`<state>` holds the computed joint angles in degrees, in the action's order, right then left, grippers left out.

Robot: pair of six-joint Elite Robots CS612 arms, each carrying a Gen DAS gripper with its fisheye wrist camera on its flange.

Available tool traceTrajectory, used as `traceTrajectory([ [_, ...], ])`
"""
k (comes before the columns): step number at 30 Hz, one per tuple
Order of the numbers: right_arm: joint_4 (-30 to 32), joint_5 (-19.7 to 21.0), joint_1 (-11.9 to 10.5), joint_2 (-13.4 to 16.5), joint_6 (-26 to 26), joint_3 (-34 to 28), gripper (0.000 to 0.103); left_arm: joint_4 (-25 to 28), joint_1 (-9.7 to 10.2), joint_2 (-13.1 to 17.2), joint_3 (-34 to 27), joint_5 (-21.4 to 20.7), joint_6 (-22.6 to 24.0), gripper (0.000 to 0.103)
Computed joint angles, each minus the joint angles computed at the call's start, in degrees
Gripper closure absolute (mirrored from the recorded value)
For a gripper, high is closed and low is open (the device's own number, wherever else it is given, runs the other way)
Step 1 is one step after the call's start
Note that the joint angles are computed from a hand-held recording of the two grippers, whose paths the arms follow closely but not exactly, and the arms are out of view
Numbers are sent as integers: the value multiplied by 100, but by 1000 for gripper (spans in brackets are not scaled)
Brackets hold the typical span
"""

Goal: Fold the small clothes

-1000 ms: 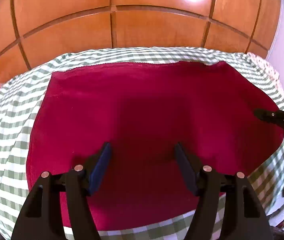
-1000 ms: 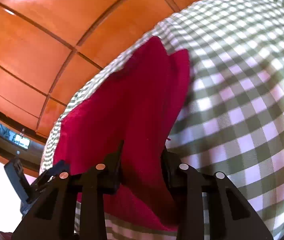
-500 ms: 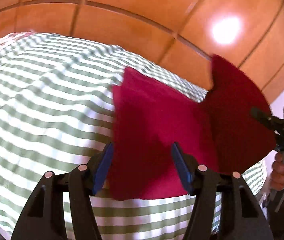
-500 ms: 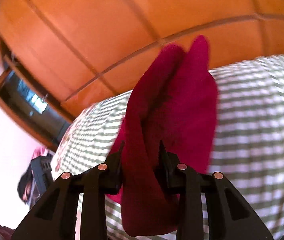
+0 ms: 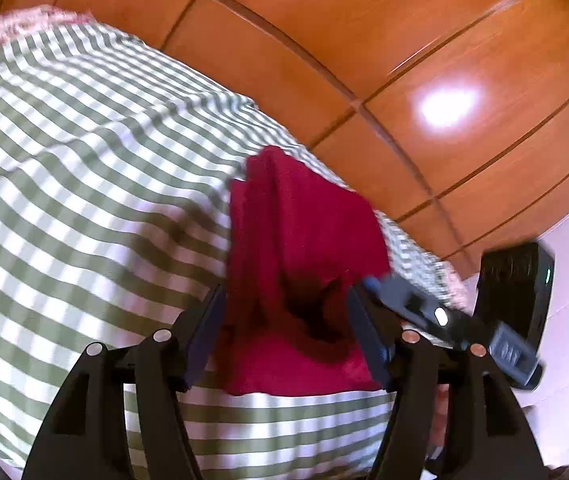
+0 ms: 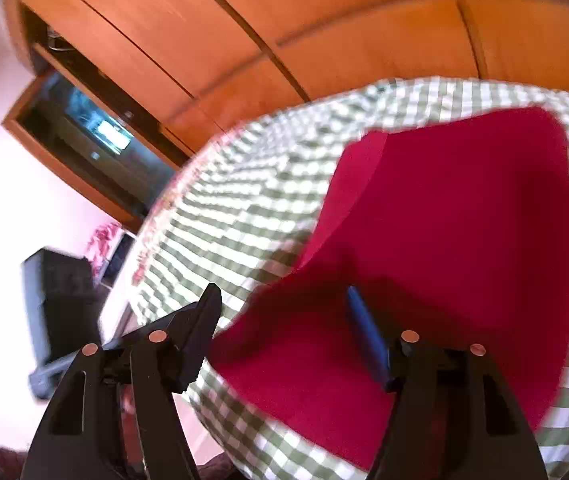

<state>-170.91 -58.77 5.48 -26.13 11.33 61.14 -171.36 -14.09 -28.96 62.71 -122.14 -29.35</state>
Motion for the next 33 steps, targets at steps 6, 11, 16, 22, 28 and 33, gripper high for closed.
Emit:
traceTrajectory([
  [6, -1017, -596, -210, -559, 157, 1232, 39, 353, 32, 361, -631, -785, -362, 36],
  [11, -1176, -1275, -183, -675, -61, 1566, 39, 1104, -94, 440, -894, -594, 15, 77],
  [16, -932, -1455, -59, -513, -523, 1346, 39, 1133, -268, 68, -250, 539, 595, 90],
  [22, -752, -1612, -15, -308, -729, 1258, 40, 941, -333, -110, 275, 888, 571, 97],
  [28, -744, -1270, -130, -507, -714, 1385, 40, 741, -500, -381, 398, 1907, 995, 87],
  [33, -1182, -1318, -205, -599, -464, 1345, 40, 624, -584, -365, 173, 2448, 1370, 75],
])
